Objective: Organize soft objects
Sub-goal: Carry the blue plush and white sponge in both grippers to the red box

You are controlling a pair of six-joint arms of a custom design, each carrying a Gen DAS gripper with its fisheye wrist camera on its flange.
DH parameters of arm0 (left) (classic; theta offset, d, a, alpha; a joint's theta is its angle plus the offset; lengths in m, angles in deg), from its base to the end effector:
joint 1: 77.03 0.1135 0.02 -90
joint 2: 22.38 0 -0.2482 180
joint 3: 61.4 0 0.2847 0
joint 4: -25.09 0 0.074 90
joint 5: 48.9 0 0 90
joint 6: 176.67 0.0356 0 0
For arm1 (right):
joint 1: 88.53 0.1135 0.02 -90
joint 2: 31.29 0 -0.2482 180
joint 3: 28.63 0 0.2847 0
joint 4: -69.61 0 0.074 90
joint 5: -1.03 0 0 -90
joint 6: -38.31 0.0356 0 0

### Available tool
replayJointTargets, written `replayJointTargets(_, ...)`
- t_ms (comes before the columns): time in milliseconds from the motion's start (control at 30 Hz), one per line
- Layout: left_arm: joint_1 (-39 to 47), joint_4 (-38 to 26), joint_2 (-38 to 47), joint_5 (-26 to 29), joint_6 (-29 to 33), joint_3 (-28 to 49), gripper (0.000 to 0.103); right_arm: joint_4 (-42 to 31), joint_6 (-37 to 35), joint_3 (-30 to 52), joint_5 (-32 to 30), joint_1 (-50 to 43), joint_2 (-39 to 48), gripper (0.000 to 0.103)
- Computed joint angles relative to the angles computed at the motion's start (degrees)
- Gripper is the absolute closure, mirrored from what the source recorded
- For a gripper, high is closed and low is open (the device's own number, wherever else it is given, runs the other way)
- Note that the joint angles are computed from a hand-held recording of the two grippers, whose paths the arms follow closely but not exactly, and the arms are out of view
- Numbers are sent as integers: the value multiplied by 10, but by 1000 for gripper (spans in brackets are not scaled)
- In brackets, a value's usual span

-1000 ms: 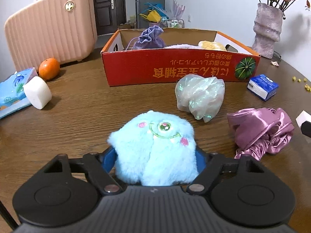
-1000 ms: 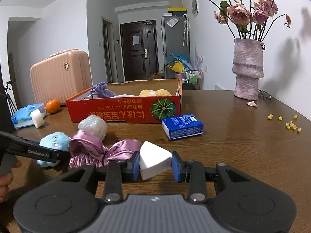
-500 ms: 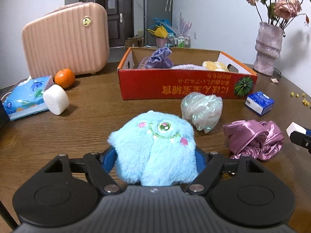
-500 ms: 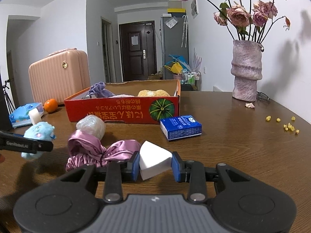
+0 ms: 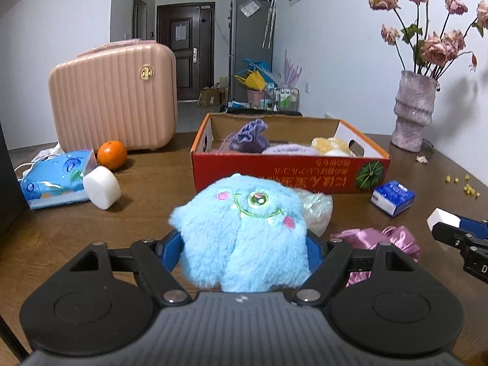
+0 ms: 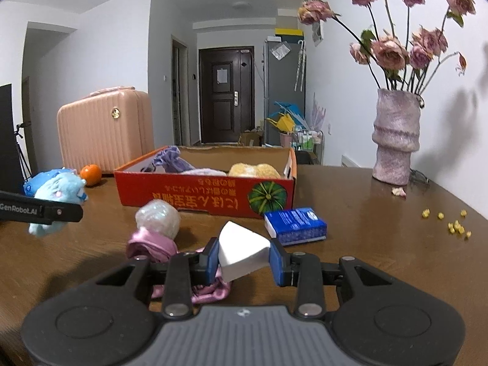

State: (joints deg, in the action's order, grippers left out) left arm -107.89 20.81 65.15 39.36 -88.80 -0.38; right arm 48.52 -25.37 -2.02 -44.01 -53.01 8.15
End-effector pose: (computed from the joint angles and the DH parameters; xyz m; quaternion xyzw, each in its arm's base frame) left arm 0.3080 -0.1828 0.1783 0.2084 0.8440 -0.1276 0.4774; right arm 0.1678 0.0889 0.1526 0.1138 0.8273 -0.0663 0.5460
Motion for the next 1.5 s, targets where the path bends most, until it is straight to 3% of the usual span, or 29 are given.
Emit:
replayJointTargets(333, -9, 8, -4, -12, -11, 17, 25, 64, -46, 28, -11, -25, 46, 69)
replayJointTargets(733, -15, 27, 40, -18, -36, 76, 25, 202, -103, 68, -55, -85, 150, 69)
replayJointTargets(1100, -20, 17, 132, -20, -52, 182, 25, 306, -161, 124, -108, -148, 272, 69)
replayJointTargets(1500, -26, -7, 252, -13, -59, 328, 25, 361, -220, 224, -169, -223, 403, 69)
